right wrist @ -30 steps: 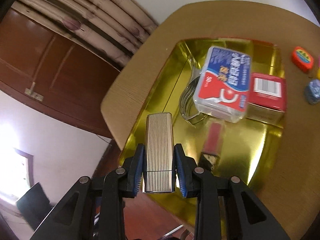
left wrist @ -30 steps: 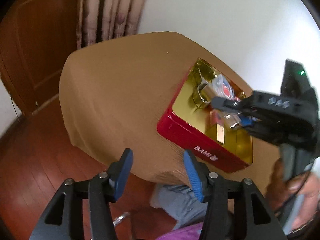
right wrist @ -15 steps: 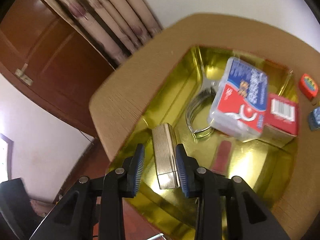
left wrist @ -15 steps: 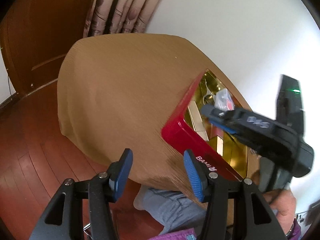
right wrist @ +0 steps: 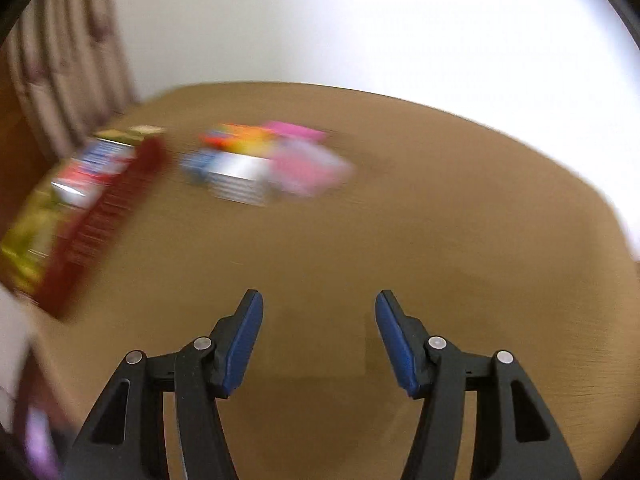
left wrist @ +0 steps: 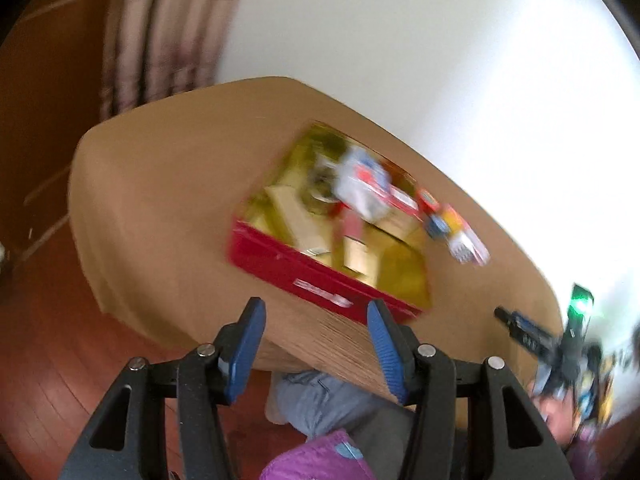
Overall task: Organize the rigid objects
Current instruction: 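Move the left gripper to the white cube and close on it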
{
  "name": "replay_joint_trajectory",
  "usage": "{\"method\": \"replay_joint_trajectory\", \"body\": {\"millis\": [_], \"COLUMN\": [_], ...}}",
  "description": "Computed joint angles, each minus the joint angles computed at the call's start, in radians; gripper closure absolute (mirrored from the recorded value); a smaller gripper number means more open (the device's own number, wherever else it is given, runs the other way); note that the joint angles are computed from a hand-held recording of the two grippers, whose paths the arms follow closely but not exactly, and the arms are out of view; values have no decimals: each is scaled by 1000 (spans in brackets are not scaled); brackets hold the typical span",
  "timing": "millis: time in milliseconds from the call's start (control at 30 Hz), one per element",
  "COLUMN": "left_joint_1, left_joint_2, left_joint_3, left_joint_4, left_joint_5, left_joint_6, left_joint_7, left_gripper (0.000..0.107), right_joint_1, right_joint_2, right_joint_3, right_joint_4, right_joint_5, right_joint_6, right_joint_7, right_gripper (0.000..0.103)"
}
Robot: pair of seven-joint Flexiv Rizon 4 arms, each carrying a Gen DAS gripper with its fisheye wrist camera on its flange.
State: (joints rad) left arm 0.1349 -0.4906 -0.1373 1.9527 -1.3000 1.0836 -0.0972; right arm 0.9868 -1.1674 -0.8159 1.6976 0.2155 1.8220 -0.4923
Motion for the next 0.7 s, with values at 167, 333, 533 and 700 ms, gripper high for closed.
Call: {"method": "replay_joint_trajectory", "body": {"millis": [167, 333, 533, 700], "left_joint_1": [-49, -107, -209, -331], "left_joint_2": [27, 9, -98, -234], "left_joint_3": [13, -28, -84, 0], "left_joint_4": [41, 2, -119, -307], "left_joint_5": [168, 282, 451, 677], "left_joint_6": [-9, 23, 171, 173], "left_joint_7": [-15, -109, -207, -378], "left_gripper": [53, 53, 53, 53], "right_joint_1": [41, -14, -138, -208], "right_joint_2": [-67, -81, -31, -6], "right_joint_3": [-96, -60, 102, 204], "right_joint_4": [89, 110, 85, 76], "right_joint_5": [12, 16, 102, 133], "right_joint_6": [-70, 35, 206, 316], "right_joint_7": [57, 66, 22, -31], "right_gripper": [43, 33, 33, 33]}}
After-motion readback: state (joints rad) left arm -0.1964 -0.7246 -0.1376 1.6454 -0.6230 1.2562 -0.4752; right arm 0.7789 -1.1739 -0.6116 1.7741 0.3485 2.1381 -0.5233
